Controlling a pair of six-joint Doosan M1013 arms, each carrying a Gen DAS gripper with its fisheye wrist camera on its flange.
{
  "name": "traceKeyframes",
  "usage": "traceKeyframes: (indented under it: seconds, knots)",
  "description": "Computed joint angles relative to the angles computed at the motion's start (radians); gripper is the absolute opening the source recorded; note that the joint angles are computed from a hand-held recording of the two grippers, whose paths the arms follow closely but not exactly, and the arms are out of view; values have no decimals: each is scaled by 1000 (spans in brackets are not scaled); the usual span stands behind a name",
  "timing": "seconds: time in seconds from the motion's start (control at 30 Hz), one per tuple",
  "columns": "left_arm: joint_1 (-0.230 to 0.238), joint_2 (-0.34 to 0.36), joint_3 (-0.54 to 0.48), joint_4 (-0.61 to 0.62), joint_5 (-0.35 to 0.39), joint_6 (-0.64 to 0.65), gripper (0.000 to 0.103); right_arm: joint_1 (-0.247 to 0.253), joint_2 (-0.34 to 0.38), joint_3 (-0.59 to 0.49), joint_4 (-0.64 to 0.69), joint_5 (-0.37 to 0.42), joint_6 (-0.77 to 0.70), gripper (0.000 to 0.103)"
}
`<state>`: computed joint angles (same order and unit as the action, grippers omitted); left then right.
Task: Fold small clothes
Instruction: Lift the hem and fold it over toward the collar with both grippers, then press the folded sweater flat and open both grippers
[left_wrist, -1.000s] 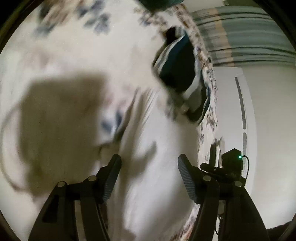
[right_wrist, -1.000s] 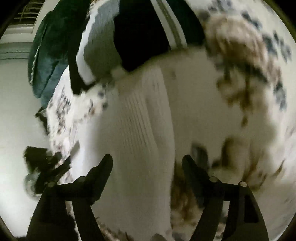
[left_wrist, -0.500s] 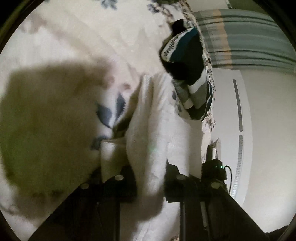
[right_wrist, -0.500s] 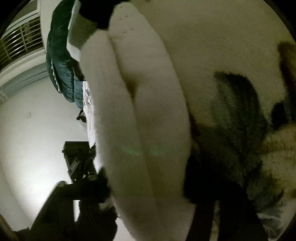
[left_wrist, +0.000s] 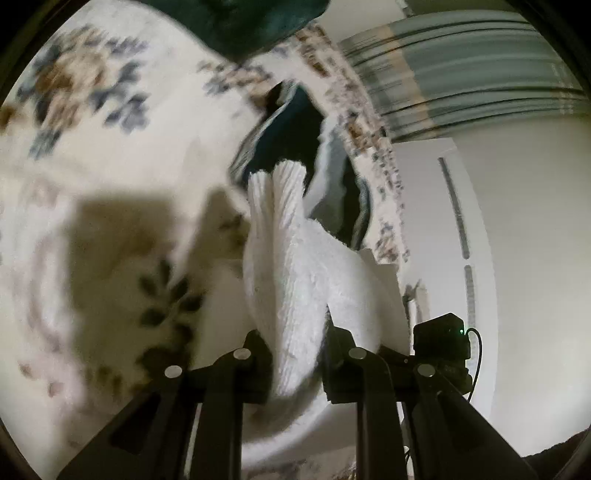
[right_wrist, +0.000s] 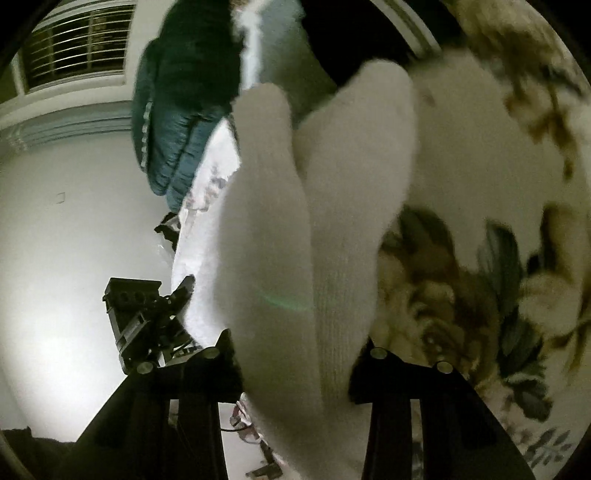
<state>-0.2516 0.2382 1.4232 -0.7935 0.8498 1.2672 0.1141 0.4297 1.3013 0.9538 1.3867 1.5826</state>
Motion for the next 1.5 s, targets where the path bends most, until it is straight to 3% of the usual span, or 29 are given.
traceKeyframes:
  seconds: [0.13,0.3,0.57,0.67,0.77,0.83,0.9,1.0,1.1,1.33,1.5]
  knots:
    - [6,43,-110,15,5,-8,15,-18,25,-122,-15,21,32,41]
    - [18,156,-305,20,19,7,15,-36,125,-348,-18,45,67,40]
    - [33,429,-689,94,144,-39,15,-55,411,-798,-50,129,188,40]
    - [30,503,-776,129,227,-77,16,-56,475,-860,-86,157,232,40]
    - [32,545,-806,107,308,-96,18,-61,482,-825,-88,152,236,41]
    - [33,553,-797,98,344,-106,21,-69,462,-757,-76,136,233,46]
    - [35,539,-761,86,353,-112,31,-75,455,-727,-61,133,241,59]
    - [46,496,-675,32,315,-97,53,-79,441,-703,-88,126,244,71]
    - [51,439,-591,19,256,-74,66,-83,425,-686,-111,137,221,74]
    - [31,356,-408,-70,256,-21,68,-82,429,-670,-111,197,208,81]
    - [24,350,-339,-193,174,-19,69,-75,436,-676,-115,214,201,81]
